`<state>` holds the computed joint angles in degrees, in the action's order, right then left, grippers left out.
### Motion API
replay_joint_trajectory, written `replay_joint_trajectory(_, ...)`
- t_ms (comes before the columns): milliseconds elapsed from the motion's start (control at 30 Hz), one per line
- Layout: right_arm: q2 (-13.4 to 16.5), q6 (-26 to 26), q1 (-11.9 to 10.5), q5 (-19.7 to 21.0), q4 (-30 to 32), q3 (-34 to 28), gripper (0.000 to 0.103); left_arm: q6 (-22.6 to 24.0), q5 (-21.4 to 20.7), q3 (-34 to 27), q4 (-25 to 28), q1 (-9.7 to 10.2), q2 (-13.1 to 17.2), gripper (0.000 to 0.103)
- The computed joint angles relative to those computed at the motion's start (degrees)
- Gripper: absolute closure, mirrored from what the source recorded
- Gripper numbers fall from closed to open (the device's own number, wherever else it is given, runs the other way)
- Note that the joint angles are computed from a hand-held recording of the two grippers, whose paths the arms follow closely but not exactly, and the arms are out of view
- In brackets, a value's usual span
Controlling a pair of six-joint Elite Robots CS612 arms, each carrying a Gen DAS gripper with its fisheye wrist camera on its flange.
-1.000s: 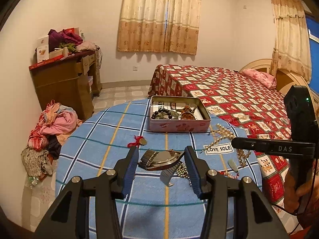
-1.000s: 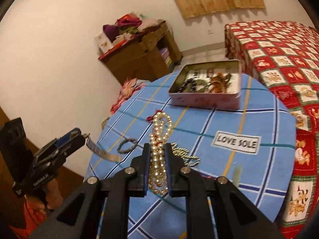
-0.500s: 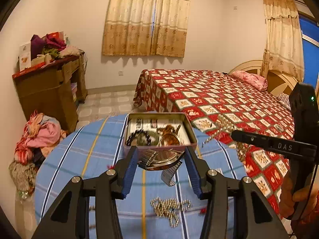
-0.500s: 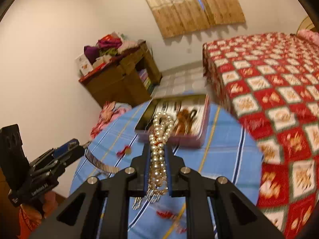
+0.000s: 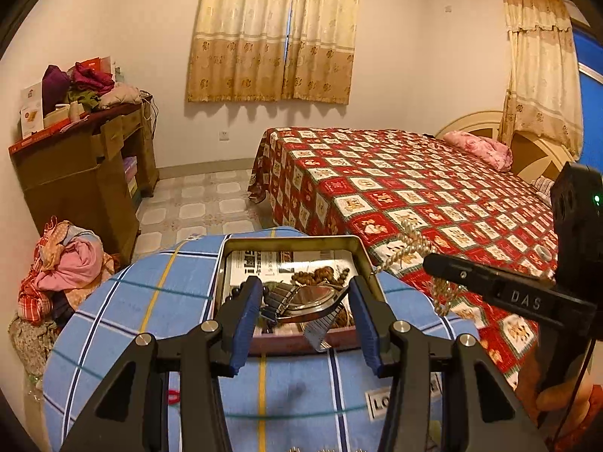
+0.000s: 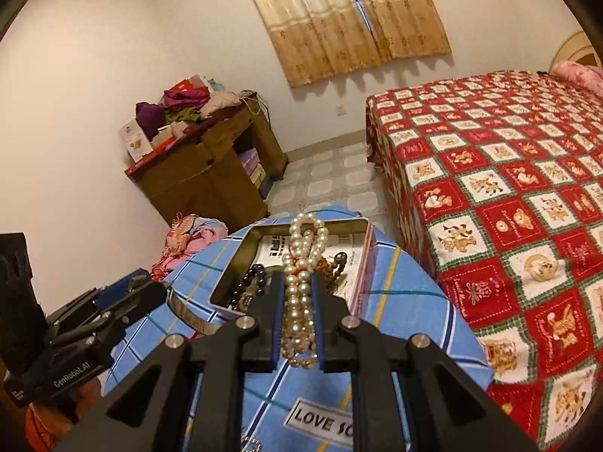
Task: Organize jewelry
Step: 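Lower the watch into the tin while the right tool drops the pearl necklace in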
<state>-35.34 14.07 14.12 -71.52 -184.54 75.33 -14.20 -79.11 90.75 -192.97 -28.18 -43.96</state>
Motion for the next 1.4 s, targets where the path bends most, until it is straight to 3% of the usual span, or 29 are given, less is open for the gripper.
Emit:
replay_joint_trajectory(367, 3.4, -0.8, 0.6, -1.5, 3.8, -5.8, 0.087, 0.3, 0.8, -7.5, 5.3, 0.66, 4.4, 0.055)
replay_joint_trajectory(667, 6.6, -4.6, 1.7, -4.2, 8.0, -10.4, 0.087, -1.2, 2.7, -12.7, 15.4, 1.32, 7.3, 0.054)
replay_joint_trajectory(1033, 8.1, -4.1, 1.7, -4.2, 9.6, -12.1, 0.087, -1.3, 6.6, -17.7, 24.4, 1.57, 9.3, 0.054)
replay_joint_trajectory(1200, 8.6, -4.2, 1.9, -5.9, 10.0, -12.6, 0.087, -3.4, 10.8, -21.0, 31.1, 1.37, 10.8, 0.054)
replay_joint_trajectory(1400, 9.0, -5.5, 2.3, -7.7, 9.0, -12.9, 0.087, -4.0, 13.1, -22.5, 32.8, 1.17, 11.7, 0.054)
